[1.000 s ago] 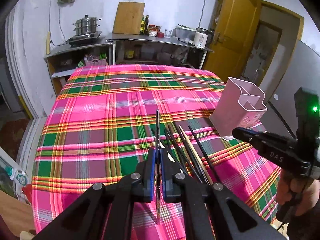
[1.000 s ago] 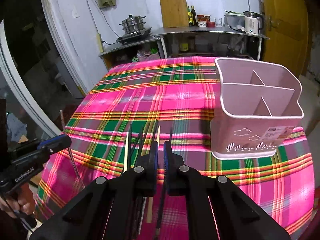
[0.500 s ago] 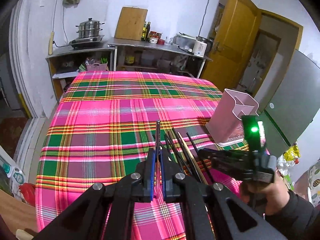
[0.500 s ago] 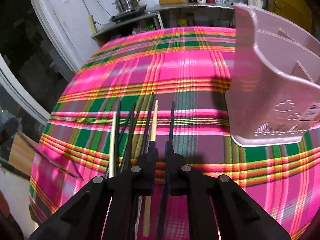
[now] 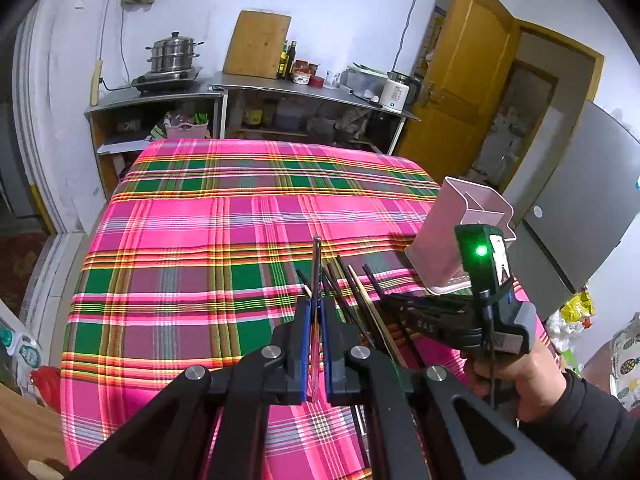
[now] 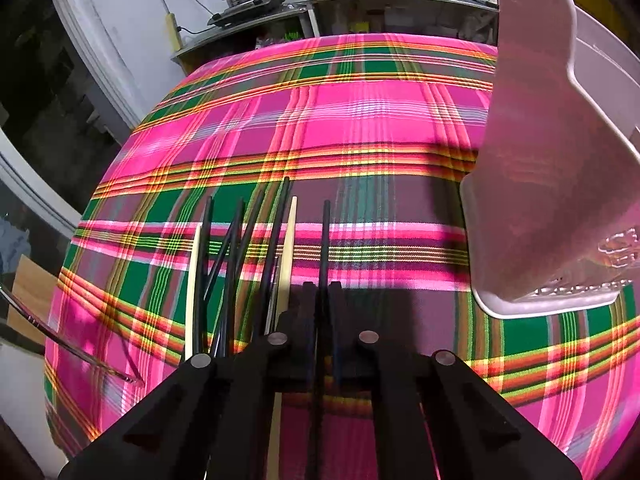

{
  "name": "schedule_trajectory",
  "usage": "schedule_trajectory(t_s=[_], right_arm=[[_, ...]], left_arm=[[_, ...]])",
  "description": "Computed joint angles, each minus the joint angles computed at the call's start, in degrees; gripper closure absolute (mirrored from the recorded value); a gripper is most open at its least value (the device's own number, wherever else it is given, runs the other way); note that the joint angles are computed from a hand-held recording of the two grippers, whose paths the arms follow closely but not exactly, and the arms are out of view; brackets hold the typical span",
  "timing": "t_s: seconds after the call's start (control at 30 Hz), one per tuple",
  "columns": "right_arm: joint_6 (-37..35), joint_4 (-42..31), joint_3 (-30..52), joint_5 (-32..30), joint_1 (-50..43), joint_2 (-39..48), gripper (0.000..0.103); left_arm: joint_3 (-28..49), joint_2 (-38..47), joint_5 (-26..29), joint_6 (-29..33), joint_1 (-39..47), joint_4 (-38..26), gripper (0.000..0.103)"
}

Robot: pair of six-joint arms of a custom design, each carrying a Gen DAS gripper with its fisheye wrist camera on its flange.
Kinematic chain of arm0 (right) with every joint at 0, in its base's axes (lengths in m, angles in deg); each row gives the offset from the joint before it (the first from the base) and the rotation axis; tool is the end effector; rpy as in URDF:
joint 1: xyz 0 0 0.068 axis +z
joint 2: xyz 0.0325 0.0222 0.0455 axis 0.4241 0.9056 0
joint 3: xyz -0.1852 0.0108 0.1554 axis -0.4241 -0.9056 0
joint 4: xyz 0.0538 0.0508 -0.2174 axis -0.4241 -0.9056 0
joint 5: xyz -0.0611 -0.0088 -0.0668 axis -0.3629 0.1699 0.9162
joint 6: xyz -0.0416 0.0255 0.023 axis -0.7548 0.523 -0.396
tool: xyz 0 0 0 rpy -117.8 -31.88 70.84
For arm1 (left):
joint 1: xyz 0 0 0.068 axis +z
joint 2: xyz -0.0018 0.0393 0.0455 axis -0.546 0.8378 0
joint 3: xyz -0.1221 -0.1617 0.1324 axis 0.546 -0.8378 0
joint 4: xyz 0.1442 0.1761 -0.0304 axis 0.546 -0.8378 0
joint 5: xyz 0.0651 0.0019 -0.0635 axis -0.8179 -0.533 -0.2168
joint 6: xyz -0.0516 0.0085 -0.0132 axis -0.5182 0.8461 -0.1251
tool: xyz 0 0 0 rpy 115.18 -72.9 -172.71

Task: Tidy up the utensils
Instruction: 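Lift the held black chopsticks with both tools and carry them over the pink caddy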

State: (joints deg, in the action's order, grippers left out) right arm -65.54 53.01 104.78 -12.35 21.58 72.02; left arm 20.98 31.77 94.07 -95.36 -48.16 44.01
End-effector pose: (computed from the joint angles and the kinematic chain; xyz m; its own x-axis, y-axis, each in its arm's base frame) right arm 0.2910 -0.0049 0.0561 -0.9274 -0.0538 -0.3701 -0.1738 0.9383 0.2991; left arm 0.2039 -0.0622 0.1799 -0.7234 0.0483 -0.6887 0.2906 0.9262 -0.2402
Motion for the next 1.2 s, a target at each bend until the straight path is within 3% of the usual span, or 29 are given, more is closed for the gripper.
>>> schedule_trajectory(t_s=[0.23,0.7,1.2], right_arm=[[-1.74,-3.19,-3.00,-3.15,-3.52,-10.21,0.097],[-6.91,-16.39,-6.58,-12.43,-15.75,-34.17,0.097],[-11.93,-24.87,-1.91,-19.47,-25.22,-38.63,0.097]], left_arm=[[0.36,-0.21,0.32,-0.55,-0.64,-0.21,0.098],[5.39,-6.45,-2.03,-2.00,-6.02,-6.74,0.098],[15.25,0.38,-5.58,-3.14,-13.54,-7.77,0.098]])
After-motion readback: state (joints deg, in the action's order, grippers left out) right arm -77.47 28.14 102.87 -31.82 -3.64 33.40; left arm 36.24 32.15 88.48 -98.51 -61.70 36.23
